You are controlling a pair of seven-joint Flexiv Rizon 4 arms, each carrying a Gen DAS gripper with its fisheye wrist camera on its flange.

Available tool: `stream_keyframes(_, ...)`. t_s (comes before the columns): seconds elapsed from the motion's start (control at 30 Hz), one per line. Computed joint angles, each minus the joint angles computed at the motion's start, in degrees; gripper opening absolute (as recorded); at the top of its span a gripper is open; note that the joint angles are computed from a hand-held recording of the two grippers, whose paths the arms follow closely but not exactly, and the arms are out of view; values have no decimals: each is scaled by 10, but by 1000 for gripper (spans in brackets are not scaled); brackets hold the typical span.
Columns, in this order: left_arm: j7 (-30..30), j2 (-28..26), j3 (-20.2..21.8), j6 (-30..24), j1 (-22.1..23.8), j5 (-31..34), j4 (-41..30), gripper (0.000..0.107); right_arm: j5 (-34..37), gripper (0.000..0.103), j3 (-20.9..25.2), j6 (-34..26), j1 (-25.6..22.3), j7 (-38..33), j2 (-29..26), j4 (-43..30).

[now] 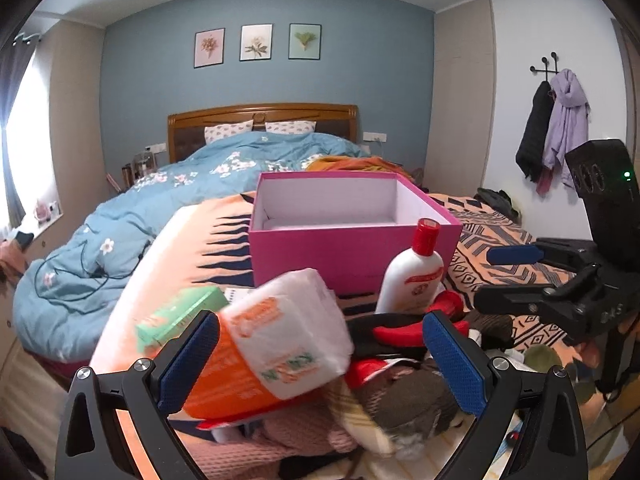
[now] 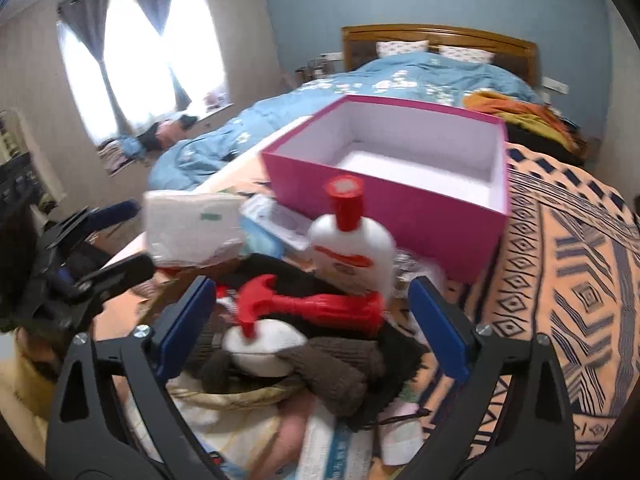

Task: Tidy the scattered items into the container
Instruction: 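Grasp the orange-and-white wipes pack with the right tool and lift it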

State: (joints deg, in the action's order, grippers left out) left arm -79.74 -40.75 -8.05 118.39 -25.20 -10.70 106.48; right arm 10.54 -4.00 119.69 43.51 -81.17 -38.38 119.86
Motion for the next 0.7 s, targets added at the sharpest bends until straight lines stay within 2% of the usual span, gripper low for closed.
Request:
stream_keyframes(0.17, -1, 4, 6, 15, 18, -1, 19, 103, -52, 98, -4, -31, 20, -43, -11, -29)
stream_keyframes(0.3, -60, 4, -65, 1, 113, 58, 40, 103, -97, 98, 13, -70, 9, -41, -30, -68)
stream_keyframes(0.4, -86, -2, -77, 5, 144, 86, 48, 103, -110, 98, 3, -81, 18, -38, -40, -85)
stream_keyframes(0.57, -85, -16, -94, -17, 184, 145, 41, 103, -78, 98, -131, -96, 145, -70, -60, -85)
stream_keyframes(0.63, -72, -21, -93, -34, 186, 152, 32, 103, -65, 98, -193, -103, 199, -87, -83, -89)
stream_keyframes(0.7, -58, -30, -111, -52, 202, 167, 23, 103, -57, 98, -253, -110, 248, -104, -114, -96)
